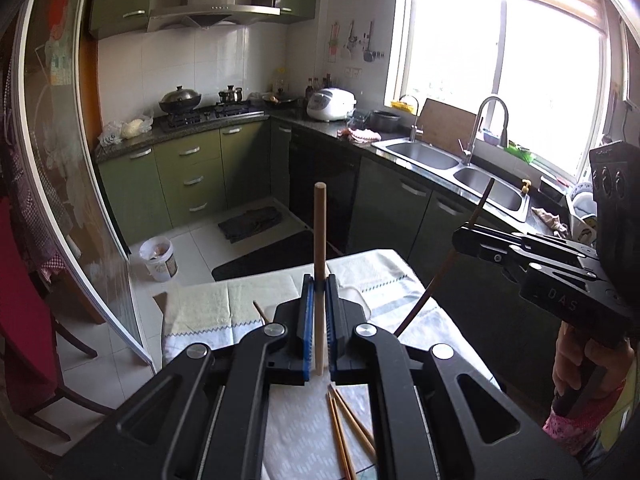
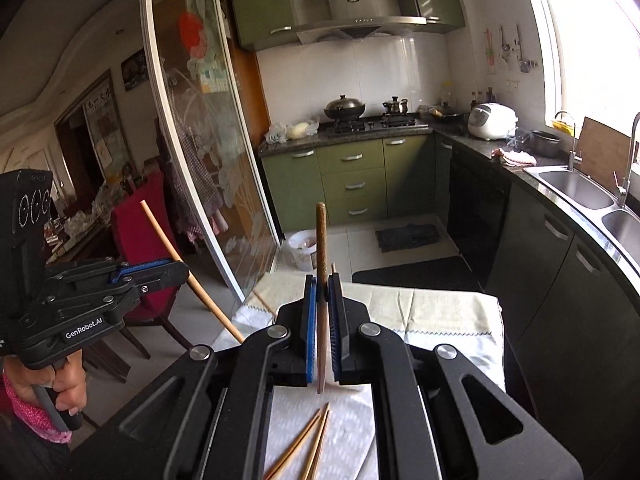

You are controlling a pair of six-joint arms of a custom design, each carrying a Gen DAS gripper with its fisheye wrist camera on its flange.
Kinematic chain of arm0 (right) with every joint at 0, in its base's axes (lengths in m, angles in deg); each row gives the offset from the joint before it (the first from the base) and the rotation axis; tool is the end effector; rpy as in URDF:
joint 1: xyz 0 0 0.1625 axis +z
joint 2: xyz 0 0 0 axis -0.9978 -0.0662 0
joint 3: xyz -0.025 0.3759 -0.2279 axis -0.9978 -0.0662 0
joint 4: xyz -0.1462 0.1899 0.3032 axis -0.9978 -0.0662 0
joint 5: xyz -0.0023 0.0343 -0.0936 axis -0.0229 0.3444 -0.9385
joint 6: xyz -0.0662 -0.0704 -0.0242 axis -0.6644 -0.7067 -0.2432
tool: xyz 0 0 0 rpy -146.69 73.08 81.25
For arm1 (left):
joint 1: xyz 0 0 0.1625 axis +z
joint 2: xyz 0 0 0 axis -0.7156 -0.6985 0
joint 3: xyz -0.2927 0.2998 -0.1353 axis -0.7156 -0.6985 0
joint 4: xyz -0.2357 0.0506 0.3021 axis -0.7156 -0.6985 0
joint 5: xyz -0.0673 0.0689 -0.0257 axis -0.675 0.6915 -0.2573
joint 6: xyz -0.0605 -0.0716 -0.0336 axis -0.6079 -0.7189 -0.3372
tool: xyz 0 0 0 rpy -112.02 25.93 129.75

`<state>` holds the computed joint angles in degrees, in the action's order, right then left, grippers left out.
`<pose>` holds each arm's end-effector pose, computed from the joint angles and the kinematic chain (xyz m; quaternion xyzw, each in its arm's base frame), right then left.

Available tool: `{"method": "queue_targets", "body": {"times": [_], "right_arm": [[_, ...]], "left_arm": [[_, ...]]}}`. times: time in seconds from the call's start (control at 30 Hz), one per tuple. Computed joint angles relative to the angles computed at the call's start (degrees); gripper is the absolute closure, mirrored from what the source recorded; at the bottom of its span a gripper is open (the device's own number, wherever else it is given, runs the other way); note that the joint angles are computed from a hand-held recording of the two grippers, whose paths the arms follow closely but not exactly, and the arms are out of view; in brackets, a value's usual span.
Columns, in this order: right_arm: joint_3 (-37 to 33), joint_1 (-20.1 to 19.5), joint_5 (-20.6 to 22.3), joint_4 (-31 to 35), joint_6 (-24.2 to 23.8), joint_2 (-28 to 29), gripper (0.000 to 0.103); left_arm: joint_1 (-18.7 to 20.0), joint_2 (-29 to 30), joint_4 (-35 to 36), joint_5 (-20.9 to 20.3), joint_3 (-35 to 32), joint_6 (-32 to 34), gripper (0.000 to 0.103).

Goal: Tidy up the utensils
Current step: 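Lower both chopsticks into the white holder and open both grippers, then move both open grippers back down to the chopsticks on the cloth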

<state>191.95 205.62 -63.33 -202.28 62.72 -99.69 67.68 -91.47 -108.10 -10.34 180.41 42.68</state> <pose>0.3808 -0.4668 0.3533 0.3545 -0.8586 0.3482 0.1260 -0.4127 -0.4027 0.3461 0.2256 0.8391 -0.4079 0.2804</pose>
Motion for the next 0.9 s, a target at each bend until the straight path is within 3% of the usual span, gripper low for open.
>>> {"method": "queue_targets", "body": {"times": [0.23, 0.43, 0.7, 0.9], "right_arm": [[-8.1, -1.3, -1.0, -1.8, 0.0, 6.0, 0.096], [-11.7, -5.2, -1.5, 1.7, 1.0, 12.1, 0.096], [-10.5, -8.7, -2.8, 4.8, 1.5, 15.6, 0.095], [-7.3, -8.9, -1.2, 2.7, 1.4, 13.1, 0.083]], "left_arm": [[3.1, 4.5, -10.9, 4.6, -2.8, 9.4, 0.097], [8.6, 7.8, -16.0, 2.9, -3.0, 11.3, 0.097], [12.7, 8.6, -7.7, -0.7, -2.3, 4.3, 0.097], [11.9, 6.4, -5.6, -1.5, -0.1, 1.5, 0.075]]}}
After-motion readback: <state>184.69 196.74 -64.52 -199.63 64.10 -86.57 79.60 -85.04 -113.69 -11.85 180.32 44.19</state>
